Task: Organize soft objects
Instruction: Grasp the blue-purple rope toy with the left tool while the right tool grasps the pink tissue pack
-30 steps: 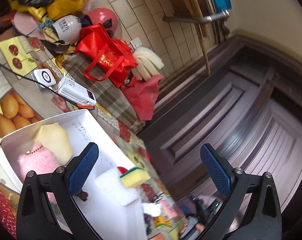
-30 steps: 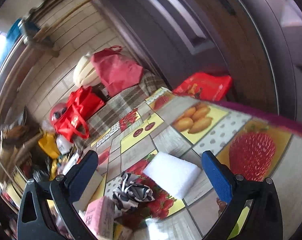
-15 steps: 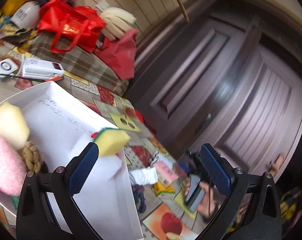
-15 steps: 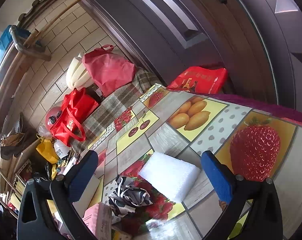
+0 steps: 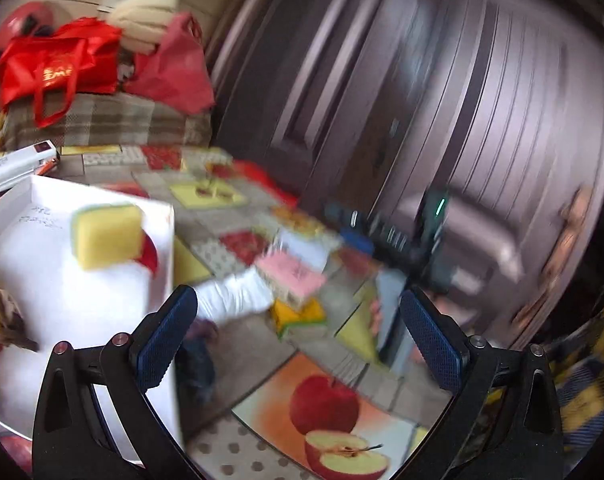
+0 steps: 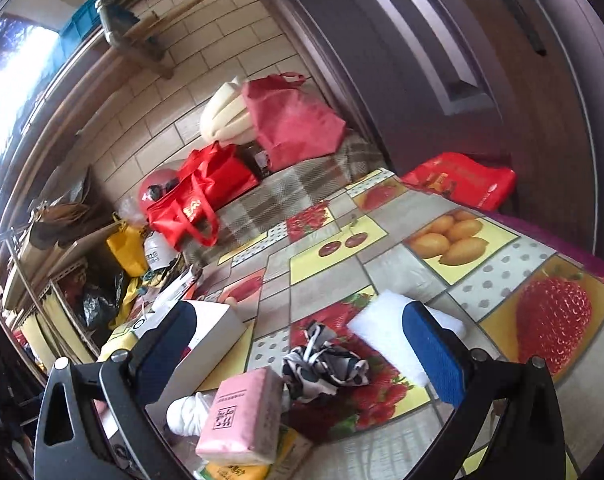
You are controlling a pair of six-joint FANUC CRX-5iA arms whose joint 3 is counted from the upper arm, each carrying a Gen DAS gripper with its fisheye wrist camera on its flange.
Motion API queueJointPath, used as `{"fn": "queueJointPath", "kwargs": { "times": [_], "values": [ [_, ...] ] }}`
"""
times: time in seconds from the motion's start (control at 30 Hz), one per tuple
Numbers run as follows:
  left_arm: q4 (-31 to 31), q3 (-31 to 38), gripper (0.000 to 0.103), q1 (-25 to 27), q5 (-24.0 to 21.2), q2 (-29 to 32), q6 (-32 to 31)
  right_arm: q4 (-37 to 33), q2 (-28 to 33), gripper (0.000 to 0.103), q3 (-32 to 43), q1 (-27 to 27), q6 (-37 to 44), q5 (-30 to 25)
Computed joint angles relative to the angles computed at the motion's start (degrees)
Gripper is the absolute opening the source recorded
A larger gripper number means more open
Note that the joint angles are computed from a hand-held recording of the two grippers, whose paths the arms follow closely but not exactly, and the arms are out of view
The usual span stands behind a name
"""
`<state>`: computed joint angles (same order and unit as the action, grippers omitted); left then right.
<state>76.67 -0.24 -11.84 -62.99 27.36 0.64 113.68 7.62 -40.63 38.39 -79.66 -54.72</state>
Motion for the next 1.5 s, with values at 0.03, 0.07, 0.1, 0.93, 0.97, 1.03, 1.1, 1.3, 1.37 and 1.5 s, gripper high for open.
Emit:
{"fn": "queueJointPath", "kwargs": {
  "times": [0.03, 0.07, 0.1, 0.93, 0.97, 1.03, 1.1, 1.3, 1.37, 1.5],
  "values": [
    [-2.5, -0.2, 0.102, -1.1, 3.1, -0.6, 0.8, 0.5, -0.1, 0.103, 0.0, -0.3, -0.3, 0.4],
    [-5.5, -0.6, 0.102, -2.4, 7.1, -1.4, 1.7, 0.6, -0.2, 0.103, -0.2, -0.5, -0.9, 0.6],
    [-7.8, -1.0, 0.102, -3.8, 11.6, -2.0, 2.6, 0.8, -0.3, 0.103, -0.5, -0.7, -1.9, 0.7],
    [-21.7, -4.1, 0.102, -5.9, 21.9, -5.5, 10.7, -9.2, 0.7, 0.103, 3.6, 4.0, 17.7, 3.2],
    [-22.5, -4.2, 0.102, -6.2, 22.1, -5.4, 10.1, -13.6, 2.0, 0.103, 5.6, 6.2, 24.3, 1.7],
    [-23.2, -4.5, 0.102, -7.3, 24.7, -5.3, 10.2, -17.2, 3.3, 0.103, 7.5, 7.8, 30.4, 1.1],
    [-25.5, -4.3, 0.102, -8.6, 28.6, -5.1, 13.2, -19.2, 4.0, 0.103, 8.8, 7.9, 34.5, 4.3],
    [-25.0, -2.7, 0.101, -7.7, 28.4, -3.8, 16.0, -27.5, 5.9, 0.096, 12.4, 9.0, 43.5, 6.0],
    [-26.6, -2.1, 0.101, -7.5, 28.1, -3.6, 17.0, -32.1, 6.9, 0.089, 14.3, 9.4, 48.4, 6.8],
    [-27.4, -0.8, 0.09, -6.9, 25.9, -2.9, 18.4, -40.2, 8.0, 0.052, 17.1, 9.7, 56.0, 8.5]
  ]
}}
